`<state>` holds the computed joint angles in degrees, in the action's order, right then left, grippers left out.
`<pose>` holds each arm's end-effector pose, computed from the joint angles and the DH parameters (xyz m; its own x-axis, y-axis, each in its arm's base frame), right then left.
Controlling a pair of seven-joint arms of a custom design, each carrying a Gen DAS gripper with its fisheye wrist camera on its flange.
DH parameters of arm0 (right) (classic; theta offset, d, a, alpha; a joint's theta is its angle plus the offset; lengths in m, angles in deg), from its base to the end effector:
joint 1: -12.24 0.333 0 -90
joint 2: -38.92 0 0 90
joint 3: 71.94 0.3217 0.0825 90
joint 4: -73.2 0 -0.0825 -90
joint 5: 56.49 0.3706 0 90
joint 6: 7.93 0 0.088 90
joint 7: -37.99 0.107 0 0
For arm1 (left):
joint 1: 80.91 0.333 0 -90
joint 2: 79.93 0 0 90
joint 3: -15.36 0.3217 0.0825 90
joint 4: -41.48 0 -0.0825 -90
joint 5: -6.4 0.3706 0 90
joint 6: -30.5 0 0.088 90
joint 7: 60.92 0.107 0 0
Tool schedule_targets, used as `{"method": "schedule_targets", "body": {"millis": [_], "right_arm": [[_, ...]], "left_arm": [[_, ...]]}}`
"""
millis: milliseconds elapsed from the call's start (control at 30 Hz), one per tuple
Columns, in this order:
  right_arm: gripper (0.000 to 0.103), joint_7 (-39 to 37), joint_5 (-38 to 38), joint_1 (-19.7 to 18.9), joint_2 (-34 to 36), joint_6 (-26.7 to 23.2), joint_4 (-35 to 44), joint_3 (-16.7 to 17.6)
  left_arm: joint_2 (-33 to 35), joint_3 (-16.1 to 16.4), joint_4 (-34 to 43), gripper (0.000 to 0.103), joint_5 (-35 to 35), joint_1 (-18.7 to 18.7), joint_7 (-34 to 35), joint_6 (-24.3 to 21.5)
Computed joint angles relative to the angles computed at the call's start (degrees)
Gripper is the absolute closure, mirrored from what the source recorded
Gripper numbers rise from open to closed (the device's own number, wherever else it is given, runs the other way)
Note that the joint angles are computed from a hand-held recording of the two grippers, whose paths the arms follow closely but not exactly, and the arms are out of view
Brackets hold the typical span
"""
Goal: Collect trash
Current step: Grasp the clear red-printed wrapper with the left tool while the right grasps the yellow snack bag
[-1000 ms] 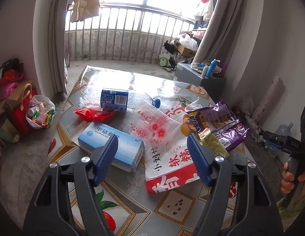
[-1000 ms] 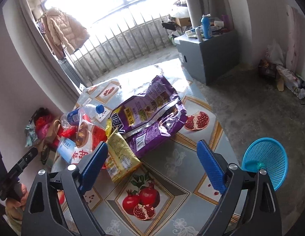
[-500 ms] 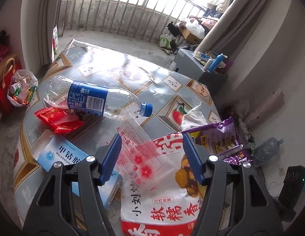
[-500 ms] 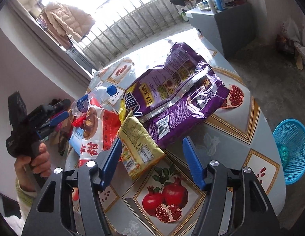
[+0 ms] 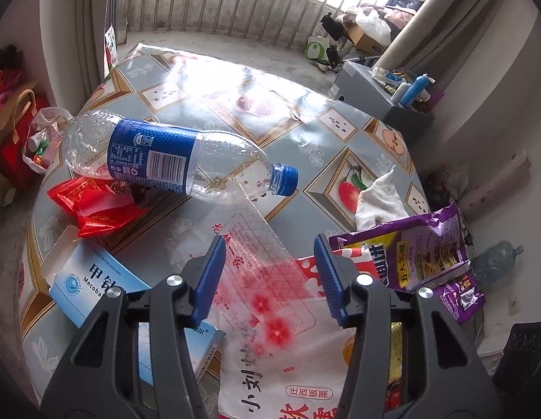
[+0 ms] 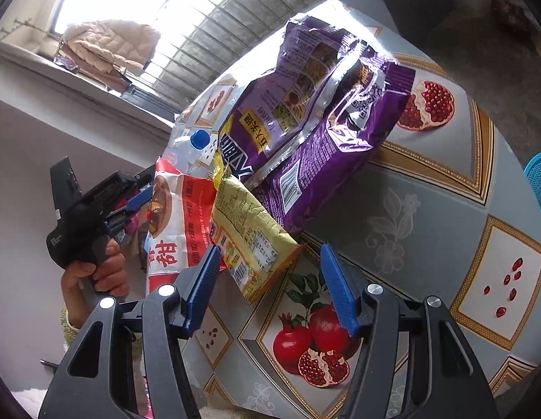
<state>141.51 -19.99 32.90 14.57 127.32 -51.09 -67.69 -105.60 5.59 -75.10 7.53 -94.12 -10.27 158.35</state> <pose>0.4079 0.2050 0.6426 0.0320 -0.7582 -0.6512 -0.9237 0.2264 -0.3090 0.4013 -0.1909 0.6992 0.1694 -0.9373 0.3045 -0.7962 -0.3122 -0.5183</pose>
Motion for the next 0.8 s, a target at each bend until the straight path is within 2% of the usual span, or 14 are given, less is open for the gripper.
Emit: {"method": "schedule_targets", "body": {"millis": [300,433,600,800], "right_arm": [[0.044,-2.8,8.7,1.6,1.5,0.4,-1.4,-2.1],[0.057,-3.8,12.6,1.9,2.1,1.0,-2.0,-2.5],[0.082,-5.5,15.8,2.0,1.8,0.4,-2.7,-2.8],[0.089,-7.3,17.5,2.2,0.6,1.0,-2.5,-2.5]], "left_arm": [[-2.3,0.7,-2.1,0.088,-1.0,-0.3,0.7,0.5],[-3.4,0.7,-2.8,0.095,-0.9,-0.2,0.5,0.4],[-5.1,0.6,-3.5,0.1,-0.5,-0.2,0.2,0.5],[-7.9,0.3,-4.1,0.103,0.6,-0.4,0.0,0.5]]}}
